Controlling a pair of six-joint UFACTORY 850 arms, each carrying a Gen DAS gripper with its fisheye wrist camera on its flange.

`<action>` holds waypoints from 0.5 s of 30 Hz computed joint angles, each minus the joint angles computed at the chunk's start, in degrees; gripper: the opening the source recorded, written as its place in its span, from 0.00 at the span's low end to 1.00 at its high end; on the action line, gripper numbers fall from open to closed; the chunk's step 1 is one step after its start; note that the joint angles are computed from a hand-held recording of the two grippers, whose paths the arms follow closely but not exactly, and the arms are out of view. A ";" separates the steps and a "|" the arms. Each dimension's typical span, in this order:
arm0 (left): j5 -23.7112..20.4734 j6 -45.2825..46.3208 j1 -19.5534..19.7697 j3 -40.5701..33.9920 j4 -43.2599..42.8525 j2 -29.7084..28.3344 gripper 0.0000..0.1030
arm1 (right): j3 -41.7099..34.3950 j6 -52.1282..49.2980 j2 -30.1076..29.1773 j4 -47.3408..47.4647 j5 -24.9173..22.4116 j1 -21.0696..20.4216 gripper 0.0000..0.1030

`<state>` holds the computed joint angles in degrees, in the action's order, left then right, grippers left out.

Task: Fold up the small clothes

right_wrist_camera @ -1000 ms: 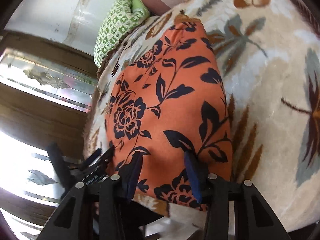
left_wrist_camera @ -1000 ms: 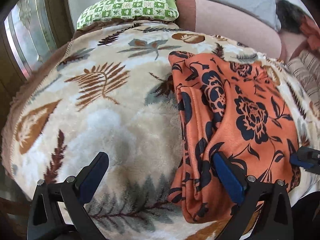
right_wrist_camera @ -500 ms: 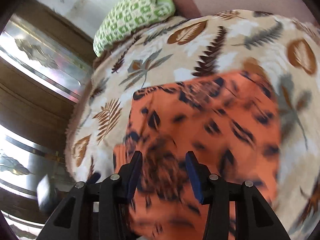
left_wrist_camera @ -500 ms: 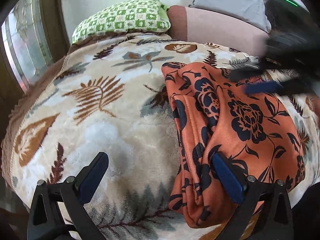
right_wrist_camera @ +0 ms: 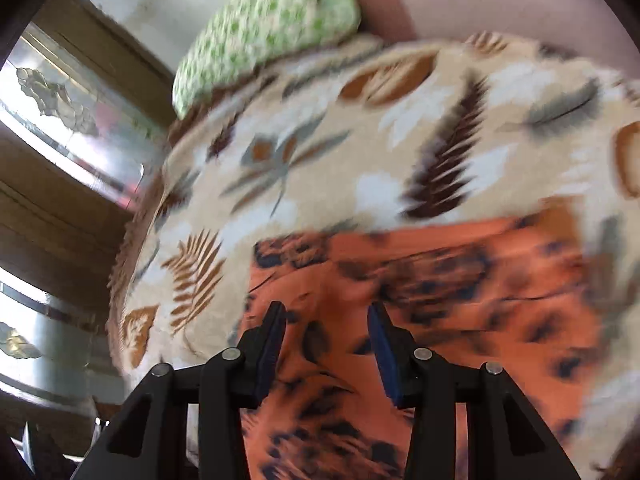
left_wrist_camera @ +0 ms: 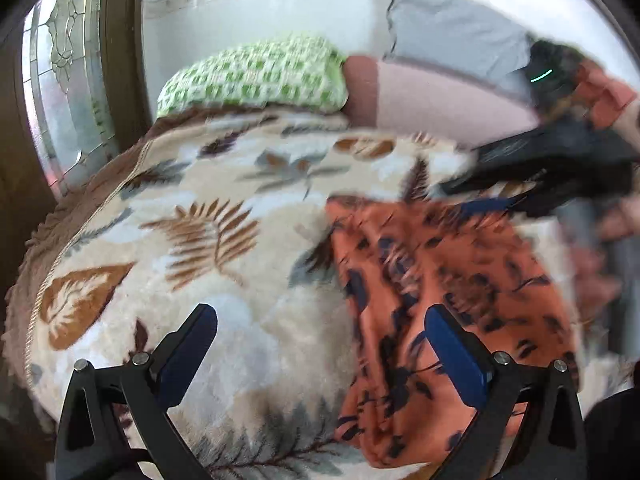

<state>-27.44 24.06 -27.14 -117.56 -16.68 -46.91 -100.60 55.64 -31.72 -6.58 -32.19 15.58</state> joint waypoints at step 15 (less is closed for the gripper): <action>-1.06 -7.19 -1.34 -0.08 10.67 -0.55 1.00 | 26.18 14.17 18.47 -2.26 13.14 -0.18 0.39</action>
